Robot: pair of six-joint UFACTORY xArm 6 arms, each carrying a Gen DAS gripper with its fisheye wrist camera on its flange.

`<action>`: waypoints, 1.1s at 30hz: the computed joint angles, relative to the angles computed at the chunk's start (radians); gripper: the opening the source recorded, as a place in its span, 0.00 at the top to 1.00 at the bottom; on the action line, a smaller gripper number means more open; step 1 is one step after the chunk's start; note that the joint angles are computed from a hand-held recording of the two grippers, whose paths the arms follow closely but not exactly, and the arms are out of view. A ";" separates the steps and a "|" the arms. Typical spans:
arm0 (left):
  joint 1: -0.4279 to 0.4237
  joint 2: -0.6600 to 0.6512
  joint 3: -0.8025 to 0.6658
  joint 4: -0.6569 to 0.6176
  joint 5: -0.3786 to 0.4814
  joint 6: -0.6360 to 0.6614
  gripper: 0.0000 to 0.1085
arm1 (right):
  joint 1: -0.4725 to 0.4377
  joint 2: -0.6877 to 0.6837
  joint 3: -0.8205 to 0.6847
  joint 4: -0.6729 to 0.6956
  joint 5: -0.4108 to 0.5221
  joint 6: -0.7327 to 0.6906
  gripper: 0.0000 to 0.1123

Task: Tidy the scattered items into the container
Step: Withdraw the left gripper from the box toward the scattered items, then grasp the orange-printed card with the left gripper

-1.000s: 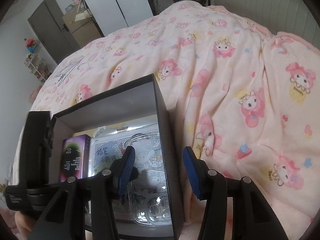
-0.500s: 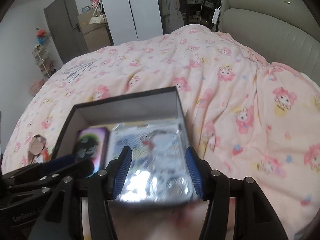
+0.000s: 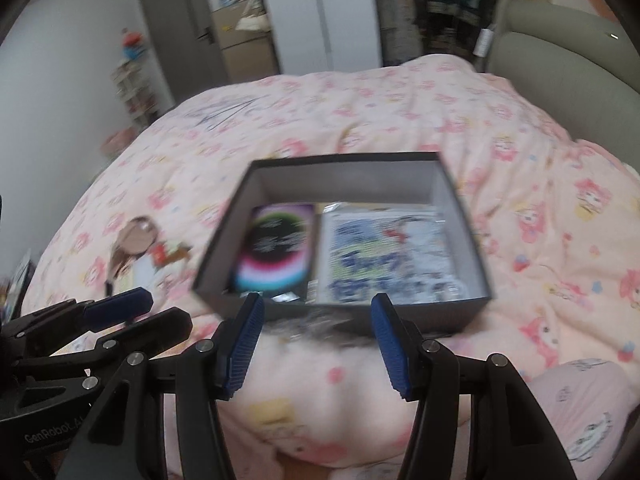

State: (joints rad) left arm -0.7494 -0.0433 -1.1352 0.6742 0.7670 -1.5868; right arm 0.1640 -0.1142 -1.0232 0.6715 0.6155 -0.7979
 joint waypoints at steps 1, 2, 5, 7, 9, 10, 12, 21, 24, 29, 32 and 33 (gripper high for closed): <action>-0.002 -0.032 0.034 0.004 0.011 -0.020 0.54 | 0.017 -0.009 0.011 -0.003 0.003 0.000 0.54; -0.005 -0.066 0.069 0.010 0.025 -0.041 0.54 | 0.037 -0.019 0.023 -0.004 0.002 -0.002 0.54; -0.008 -0.170 0.175 0.020 0.065 -0.110 0.54 | 0.111 -0.039 0.054 -0.002 -0.010 -0.004 0.54; -0.007 -0.242 0.248 0.028 0.081 -0.161 0.54 | 0.157 -0.028 0.045 0.009 0.018 -0.003 0.54; -0.005 -0.307 0.315 0.034 0.097 -0.209 0.54 | 0.198 -0.010 0.031 0.021 0.040 -0.009 0.54; 0.000 -0.346 0.355 0.034 0.102 -0.234 0.54 | 0.220 0.003 0.021 0.028 0.047 -0.016 0.54; 0.016 -0.402 0.419 0.026 0.097 -0.261 0.54 | 0.260 0.033 0.002 0.029 0.059 -0.020 0.54; 0.183 -0.595 0.706 -0.050 -0.052 -0.287 0.51 | 0.377 0.244 -0.153 -0.081 0.102 0.088 0.54; 0.275 -0.645 0.803 -0.073 -0.143 -0.267 0.51 | 0.406 0.315 -0.226 -0.116 0.093 0.101 0.54; 0.494 -0.650 0.937 -0.135 -0.399 -0.167 0.51 | 0.447 0.477 -0.403 -0.191 0.114 0.172 0.54; 0.586 -0.578 0.950 -0.185 -0.483 -0.090 0.51 | 0.460 0.583 -0.523 -0.217 0.147 0.209 0.54; 0.613 -0.553 0.957 -0.201 -0.526 -0.067 0.51 | 0.464 0.623 -0.570 -0.222 0.165 0.222 0.54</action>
State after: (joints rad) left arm -0.1367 -0.5959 -0.1778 0.4729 0.2409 -1.6536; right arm 0.6282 0.5090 -1.5932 0.4491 0.7807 -0.5762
